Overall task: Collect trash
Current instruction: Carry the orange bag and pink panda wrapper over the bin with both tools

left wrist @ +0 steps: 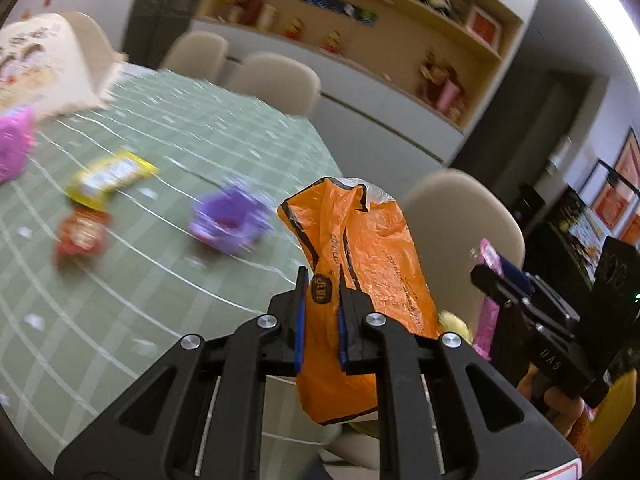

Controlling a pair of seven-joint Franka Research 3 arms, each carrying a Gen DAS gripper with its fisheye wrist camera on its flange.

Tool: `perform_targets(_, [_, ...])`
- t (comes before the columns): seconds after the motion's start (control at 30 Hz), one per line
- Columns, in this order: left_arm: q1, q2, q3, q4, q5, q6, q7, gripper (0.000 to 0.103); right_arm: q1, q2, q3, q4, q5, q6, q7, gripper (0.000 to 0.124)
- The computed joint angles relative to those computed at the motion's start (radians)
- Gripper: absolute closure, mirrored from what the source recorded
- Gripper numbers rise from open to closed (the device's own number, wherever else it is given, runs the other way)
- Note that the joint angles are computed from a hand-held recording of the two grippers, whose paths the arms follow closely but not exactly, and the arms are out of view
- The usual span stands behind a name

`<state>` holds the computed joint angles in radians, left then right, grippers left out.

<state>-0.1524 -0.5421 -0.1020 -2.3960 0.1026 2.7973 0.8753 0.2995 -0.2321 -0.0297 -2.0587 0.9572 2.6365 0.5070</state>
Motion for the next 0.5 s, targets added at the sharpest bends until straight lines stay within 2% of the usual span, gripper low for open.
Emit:
perform_targets(0.07, [-0.046, 0.05, 0.002, 0.027, -0.024, 0.015, 0.022, 0.092, -0.014, -0.016, -0.011, -0.026, -0.002, 0.014, -0.001, 0.077])
perform_targets(0.23, [-0.113, 0.14, -0.011, 0.065, -0.059, 0.073, 0.064, 0.092, -0.036, -0.065, -0.039, -0.106, 0.001, 0.069, -0.026, 0.077])
perform_targets(0.4, [-0.126, 0.197, -0.039, 0.078, -0.064, 0.102, 0.067, 0.092, -0.026, -0.104, -0.068, -0.185, 0.053, 0.147, -0.095, 0.077])
perform_targets(0.5, [-0.136, 0.217, -0.051, 0.074, -0.067, 0.109, 0.068, 0.092, -0.026, -0.109, -0.084, -0.208, 0.069, 0.167, -0.094, 0.077])
